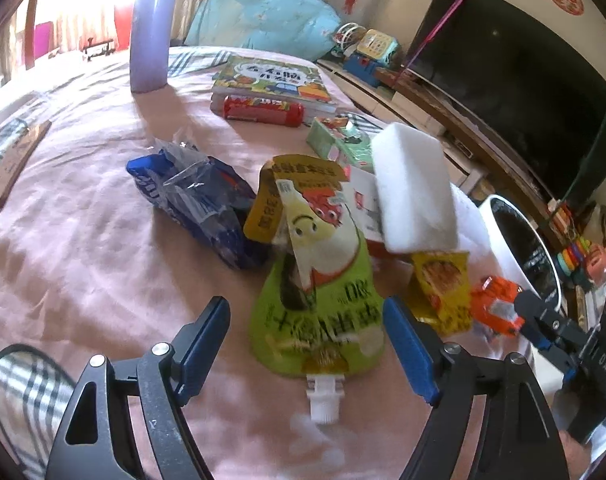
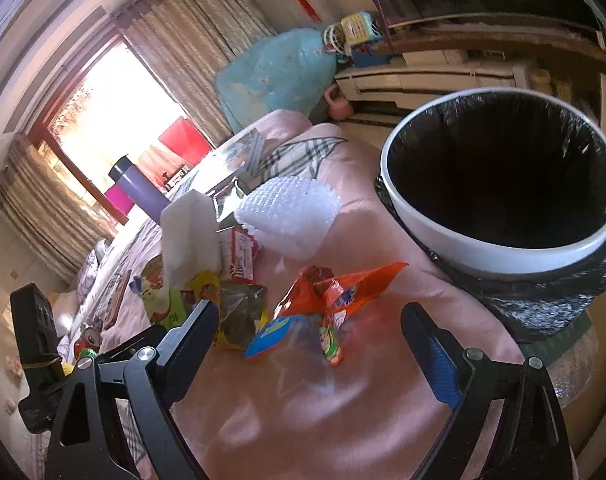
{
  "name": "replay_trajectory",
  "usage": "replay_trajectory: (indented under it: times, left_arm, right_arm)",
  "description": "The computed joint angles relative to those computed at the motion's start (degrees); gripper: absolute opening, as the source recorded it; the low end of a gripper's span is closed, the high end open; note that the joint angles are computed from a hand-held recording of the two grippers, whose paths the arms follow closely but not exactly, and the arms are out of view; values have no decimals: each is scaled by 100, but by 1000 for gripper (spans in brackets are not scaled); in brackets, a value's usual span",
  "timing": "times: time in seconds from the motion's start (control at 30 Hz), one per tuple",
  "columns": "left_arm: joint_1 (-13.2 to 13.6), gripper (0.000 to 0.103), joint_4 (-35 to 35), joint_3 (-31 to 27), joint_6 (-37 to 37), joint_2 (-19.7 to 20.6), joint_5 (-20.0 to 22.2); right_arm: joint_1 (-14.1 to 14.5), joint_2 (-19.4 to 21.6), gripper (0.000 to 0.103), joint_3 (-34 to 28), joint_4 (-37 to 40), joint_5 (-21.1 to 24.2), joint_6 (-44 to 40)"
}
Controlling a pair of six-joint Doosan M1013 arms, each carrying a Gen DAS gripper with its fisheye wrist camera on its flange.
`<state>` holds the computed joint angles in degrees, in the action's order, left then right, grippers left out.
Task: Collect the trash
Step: 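Grasp the green juice pouch with the left gripper while the right grasps the orange wrapper, then move both grippers over the bin and open them to drop the items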
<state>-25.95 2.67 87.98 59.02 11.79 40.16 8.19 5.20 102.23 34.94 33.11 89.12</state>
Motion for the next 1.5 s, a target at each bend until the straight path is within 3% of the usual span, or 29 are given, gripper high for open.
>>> replay_trajectory:
  times: [0.03, 0.07, 0.13, 0.2, 0.23, 0.27, 0.3, 0.4, 0.63, 0.9, 1.1, 1.5]
  left_arm:
    - [19, 76, -79, -28, 49, 38, 5]
    - [26, 76, -148, -25, 102, 52, -16]
    - [53, 62, -339, -11, 322, 75, -123]
    - [53, 54, -394, 4, 469, 81, -175]
    - [58, 51, -366, 54, 507, 62, -270]
    - [47, 32, -336, 85, 536, 38, -326]
    - [56, 26, -437, 117, 665, 14, -368]
    - [57, 20, -463, 209, 752, -74, -433]
    - [-55, 19, -221, 594, 515, -470, -777]
    - [-230, 19, -568, 687, 1089, -680, -963]
    - [-300, 19, -1066, 525, 1739, -552, -904]
    - [-367, 19, -1869, -220, 2749, 100, -554]
  right_arm:
    - [5, 25, 90, -12, 4, 8, 5]
    - [9, 44, 82, -17, -13, 5, 24]
    - [1, 78, 56, -27, 20, 75, 27]
    - [-17, 100, 23, -28, 50, 160, 33]
    - [-10, 87, 18, -13, -20, 145, 79]
    - [-7, 64, 16, 13, -18, 118, 59]
    - [-4, 43, 12, 36, 35, 97, 7]
    - [13, -25, 10, 84, 42, 46, -73]
    - [30, -217, 9, 181, 48, -45, -221]
    - [15, -388, 9, 258, -70, -124, -220]
    - [-81, -503, 9, 325, -213, -146, -211]
    - [-483, -582, 9, 342, -556, -107, -54]
